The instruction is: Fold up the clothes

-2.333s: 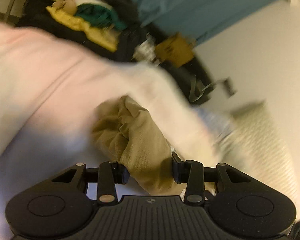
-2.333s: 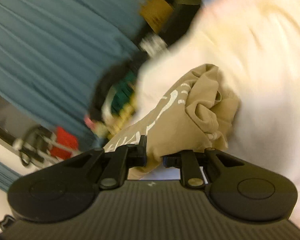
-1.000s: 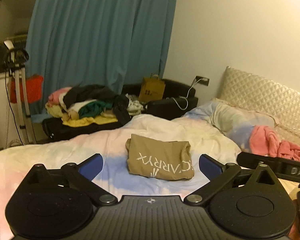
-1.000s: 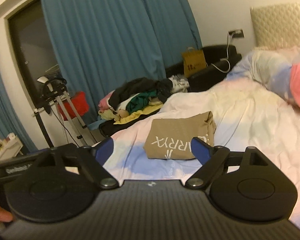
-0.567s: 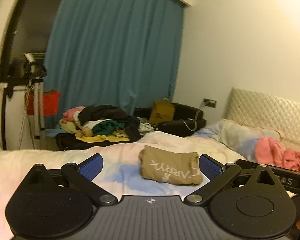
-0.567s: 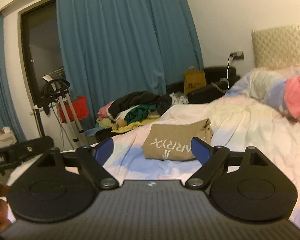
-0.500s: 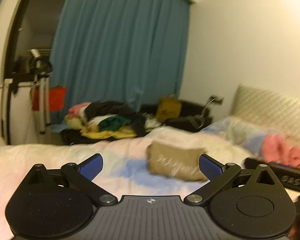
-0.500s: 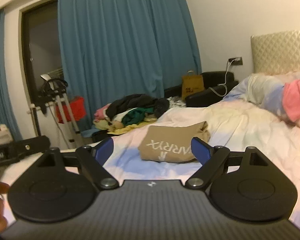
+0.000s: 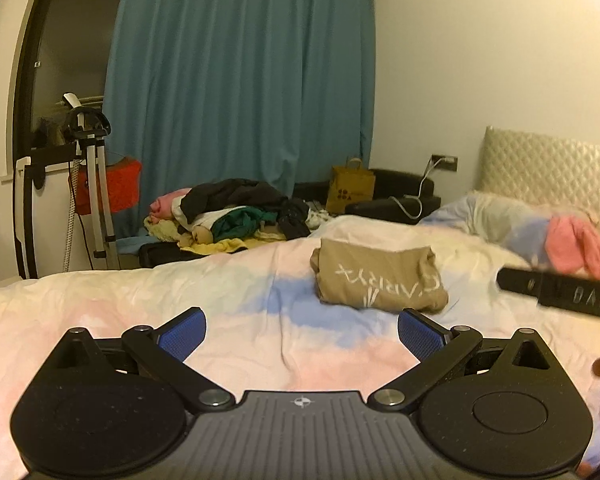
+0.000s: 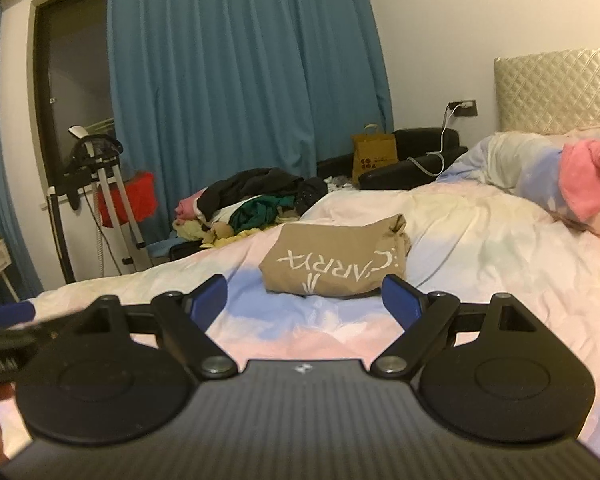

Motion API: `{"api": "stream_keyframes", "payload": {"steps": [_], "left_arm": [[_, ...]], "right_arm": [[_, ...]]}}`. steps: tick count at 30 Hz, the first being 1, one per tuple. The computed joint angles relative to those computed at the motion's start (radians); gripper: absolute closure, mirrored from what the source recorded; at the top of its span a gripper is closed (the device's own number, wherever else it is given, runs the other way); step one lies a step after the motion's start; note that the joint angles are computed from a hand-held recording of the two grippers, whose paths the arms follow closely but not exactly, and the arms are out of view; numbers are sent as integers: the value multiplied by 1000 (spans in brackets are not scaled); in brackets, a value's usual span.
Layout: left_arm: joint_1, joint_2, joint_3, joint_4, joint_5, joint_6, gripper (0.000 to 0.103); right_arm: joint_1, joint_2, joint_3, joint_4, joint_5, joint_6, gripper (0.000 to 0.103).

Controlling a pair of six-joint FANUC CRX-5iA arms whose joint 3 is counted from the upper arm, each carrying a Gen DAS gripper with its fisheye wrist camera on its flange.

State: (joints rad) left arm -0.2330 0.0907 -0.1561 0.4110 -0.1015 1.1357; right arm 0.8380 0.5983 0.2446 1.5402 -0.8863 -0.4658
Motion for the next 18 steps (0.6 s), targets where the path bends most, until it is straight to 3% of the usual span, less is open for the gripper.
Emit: {"api": "stream_keyframes", "payload": {"steps": [2, 9, 12, 15, 18], "left_arm": [[3, 5, 16, -46, -16, 46, 0], [-2, -2, -11, 30, 30, 2, 0], [7, -8, 15, -72, 14, 113, 0], [-2, -9, -16, 53, 39, -1, 0], [0, -9, -12, 35, 32, 18, 0]], "right_arm": [[1, 1, 2, -3, -6, 5, 17], [5, 4, 6, -25, -7, 22, 17], [7, 4, 7, -31, -8, 25, 17], [9, 6, 10, -37, -10, 29, 17], [10, 7, 13, -44, -12, 34, 17]]}}
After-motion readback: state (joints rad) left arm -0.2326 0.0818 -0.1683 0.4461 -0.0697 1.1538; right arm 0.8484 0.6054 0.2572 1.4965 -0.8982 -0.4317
